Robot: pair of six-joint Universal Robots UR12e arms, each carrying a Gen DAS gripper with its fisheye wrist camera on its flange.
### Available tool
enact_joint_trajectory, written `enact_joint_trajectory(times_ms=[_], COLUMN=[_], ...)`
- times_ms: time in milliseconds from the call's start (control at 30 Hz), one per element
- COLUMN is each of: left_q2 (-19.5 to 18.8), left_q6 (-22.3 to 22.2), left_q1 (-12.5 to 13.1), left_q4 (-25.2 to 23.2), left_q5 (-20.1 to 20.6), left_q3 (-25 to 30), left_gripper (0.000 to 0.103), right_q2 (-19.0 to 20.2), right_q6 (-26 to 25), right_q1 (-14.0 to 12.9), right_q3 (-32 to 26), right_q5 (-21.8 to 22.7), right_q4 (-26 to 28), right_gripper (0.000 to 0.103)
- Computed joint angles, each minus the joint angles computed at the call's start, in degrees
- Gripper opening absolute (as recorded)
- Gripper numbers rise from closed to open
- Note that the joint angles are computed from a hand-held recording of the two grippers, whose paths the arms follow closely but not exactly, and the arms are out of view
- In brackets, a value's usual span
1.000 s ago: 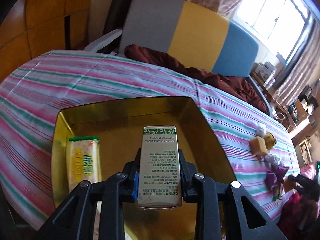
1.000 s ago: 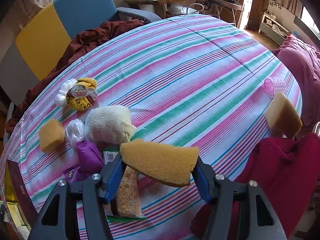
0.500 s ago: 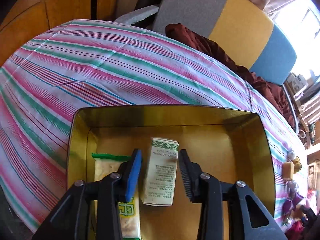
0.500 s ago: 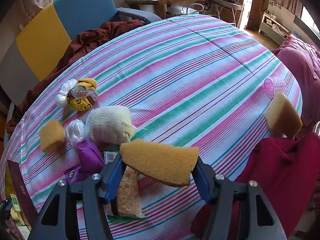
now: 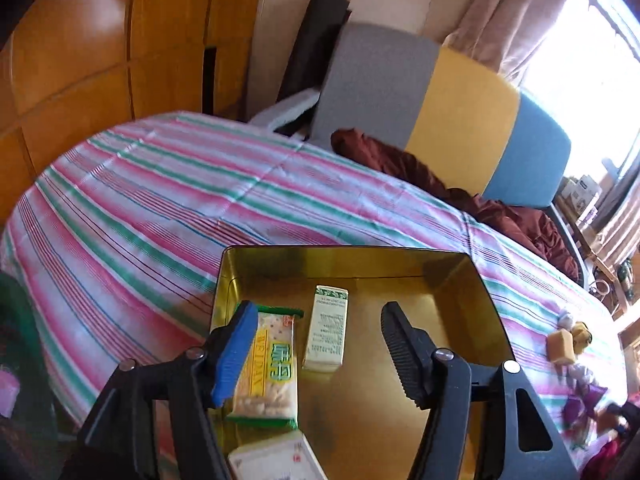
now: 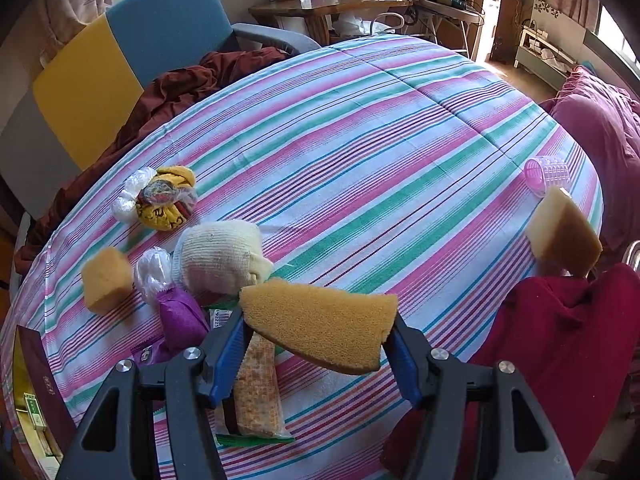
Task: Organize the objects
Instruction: 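Lower the green-and-white box into the gold tray and open the left gripper, then carry the yellow sponge over the gold tray and release it with the right gripper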
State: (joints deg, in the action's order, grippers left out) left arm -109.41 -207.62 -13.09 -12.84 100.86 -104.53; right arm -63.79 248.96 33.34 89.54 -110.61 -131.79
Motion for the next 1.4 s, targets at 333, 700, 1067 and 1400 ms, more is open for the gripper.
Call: enact_joint_trajectory(times_ms=[333,700,1067,1400], left_q2=[3.59,3.71,5.09,6.67], left_q6=[2.44,3.36,-0.24,-5.44], left_q1=[-3.57,-4.79,-3.66,-1.75], left_q4=[4.73,5.04,6.48,6.20], left_q5=[2.33,5.26,7.36,10.04], left_q3=[-5.54,-7.08,-9.16,-11.12], left_gripper=[0.065,0.065,0.067,0.069], right_q2=[-0.11,4.11,18.29,31.10], right_q6=[-1.51,-20.12,-40.13,-45.70], right_q1=[1.26,5.25,8.96,11.92], right_q3=[0.69,-7.52,-29.50,-50.14], right_q5=[-5.02,-7.50,16.63,25.80], right_q4=[-5.10,-16.97,-14.49,1.75], right_gripper=[0.064,0.064,0.064,0.067])
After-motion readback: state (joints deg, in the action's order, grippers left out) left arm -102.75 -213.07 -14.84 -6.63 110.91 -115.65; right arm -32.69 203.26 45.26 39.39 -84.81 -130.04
